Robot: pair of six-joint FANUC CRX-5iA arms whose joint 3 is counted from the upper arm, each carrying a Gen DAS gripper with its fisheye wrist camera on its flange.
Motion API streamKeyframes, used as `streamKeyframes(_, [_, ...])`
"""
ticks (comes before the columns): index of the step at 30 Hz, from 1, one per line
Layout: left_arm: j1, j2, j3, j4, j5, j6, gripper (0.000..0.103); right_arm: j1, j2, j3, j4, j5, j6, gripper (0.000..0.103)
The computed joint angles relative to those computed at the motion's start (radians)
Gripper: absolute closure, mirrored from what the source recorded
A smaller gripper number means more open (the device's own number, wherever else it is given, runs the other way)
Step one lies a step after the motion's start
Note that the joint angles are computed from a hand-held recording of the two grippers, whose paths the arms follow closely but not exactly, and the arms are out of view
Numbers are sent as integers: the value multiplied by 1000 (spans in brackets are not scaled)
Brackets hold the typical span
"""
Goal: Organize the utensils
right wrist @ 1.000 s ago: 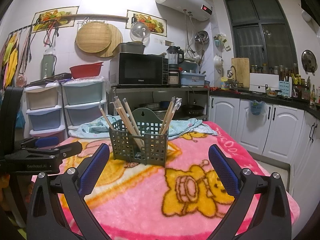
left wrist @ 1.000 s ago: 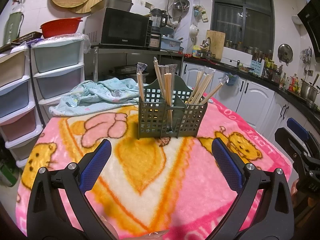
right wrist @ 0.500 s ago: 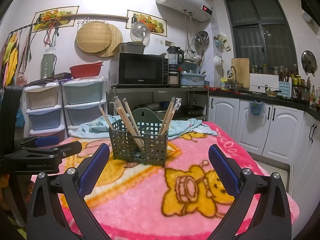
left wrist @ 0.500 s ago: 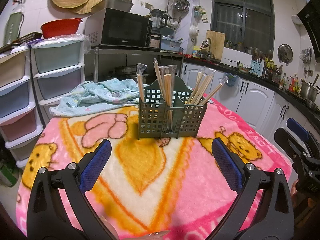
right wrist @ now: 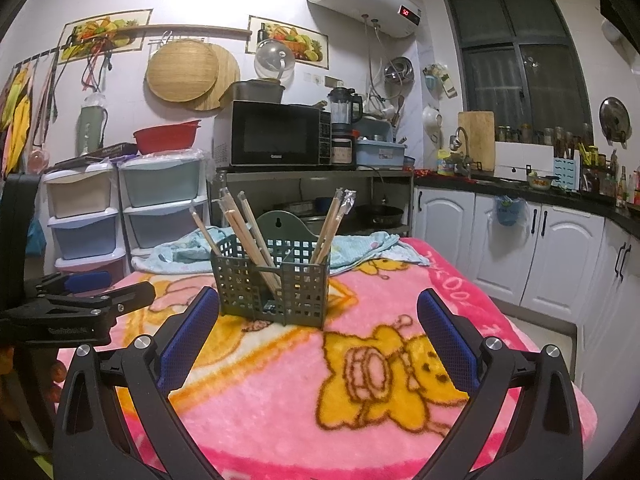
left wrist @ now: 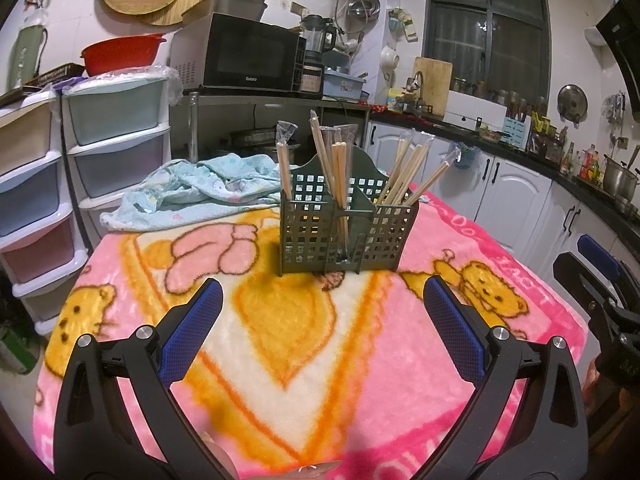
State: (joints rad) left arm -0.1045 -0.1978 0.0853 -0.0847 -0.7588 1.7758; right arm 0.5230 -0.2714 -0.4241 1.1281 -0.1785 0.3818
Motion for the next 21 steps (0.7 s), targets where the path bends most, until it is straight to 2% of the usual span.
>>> streamKeyframes(4, [5, 5, 4, 4, -7, 8, 11, 4, 5, 10, -32, -18, 25, 6])
streamKeyframes(7, [-20, 34, 64, -92, -76, 87, 11, -2, 11, 14, -33, -26, 20, 6])
streamKeyframes(12, [18, 52, 70, -61, -105, 91, 11, -14, 26, 23, -27, -48, 7, 6])
streamKeyframes(14, [43, 58, 70, -32, -114, 75, 11, -11, 39, 41, -71, -70, 40, 6])
streamKeyframes(16, [68, 88, 108, -48, -165, 78, 11, -5, 62, 87, -192, -115, 133, 6])
streamKeyframes(17, [84, 104, 126, -45, -188, 70, 11, -2, 86, 135, -293, -154, 226, 7])
streamKeyframes(18, [107, 147, 180, -60, -252, 69, 11, -10, 117, 184, -354, -194, 283, 7])
streamKeyframes(19, [119, 184, 226, -80, -306, 79, 11, -16, 160, 254, -443, -257, 373, 6])
streamKeyframes(21, [144, 276, 333, -136, -416, 88, 11, -40, 284, 447, -620, -450, 582, 7])
